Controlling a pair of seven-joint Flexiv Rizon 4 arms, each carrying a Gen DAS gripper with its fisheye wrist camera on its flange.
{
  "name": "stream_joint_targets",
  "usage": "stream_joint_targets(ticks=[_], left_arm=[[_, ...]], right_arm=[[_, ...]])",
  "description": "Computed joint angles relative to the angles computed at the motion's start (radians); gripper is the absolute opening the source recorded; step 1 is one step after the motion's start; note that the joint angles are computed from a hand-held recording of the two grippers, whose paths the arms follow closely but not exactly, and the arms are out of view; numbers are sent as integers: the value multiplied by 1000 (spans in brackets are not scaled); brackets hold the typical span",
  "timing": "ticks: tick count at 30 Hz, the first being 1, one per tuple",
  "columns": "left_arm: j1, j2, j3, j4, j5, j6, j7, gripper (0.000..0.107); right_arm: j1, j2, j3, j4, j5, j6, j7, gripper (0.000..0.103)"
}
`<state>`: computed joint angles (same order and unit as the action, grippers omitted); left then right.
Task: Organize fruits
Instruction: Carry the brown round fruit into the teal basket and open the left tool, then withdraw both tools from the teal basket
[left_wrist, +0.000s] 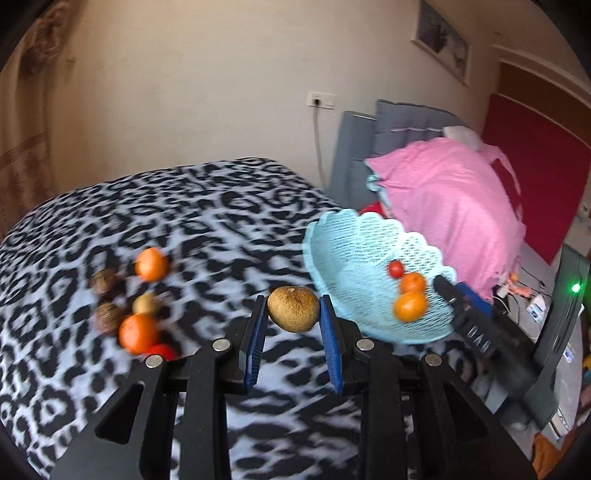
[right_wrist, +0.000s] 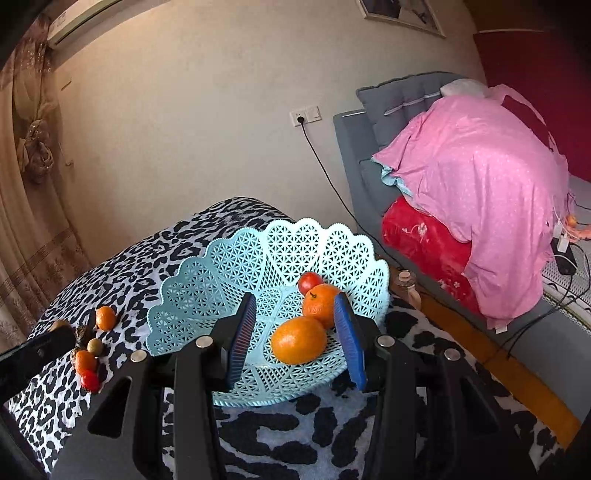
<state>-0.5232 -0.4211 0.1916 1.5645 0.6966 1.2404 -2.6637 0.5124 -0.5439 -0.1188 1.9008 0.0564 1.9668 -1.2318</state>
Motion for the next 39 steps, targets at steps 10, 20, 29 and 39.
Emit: stream_joint_targets(ticks=[10, 20, 29, 39], left_arm=[[32, -124, -34, -92, -192, 94, 202, 29], [-44, -154, 81, -78, -281, 138, 189, 63], [-76, -133, 131, -47, -249, 123, 126, 67], [-88, -93, 154, -16, -173, 119, 36, 68]], right_arm=[[-15, -1, 15, 1, 20, 17, 18, 46], [-5, -4, 6, 4, 35, 32, 16, 60], [15, -4, -9, 4, 53, 34, 3, 60], [17, -4, -9, 4, 58, 32, -5, 60]])
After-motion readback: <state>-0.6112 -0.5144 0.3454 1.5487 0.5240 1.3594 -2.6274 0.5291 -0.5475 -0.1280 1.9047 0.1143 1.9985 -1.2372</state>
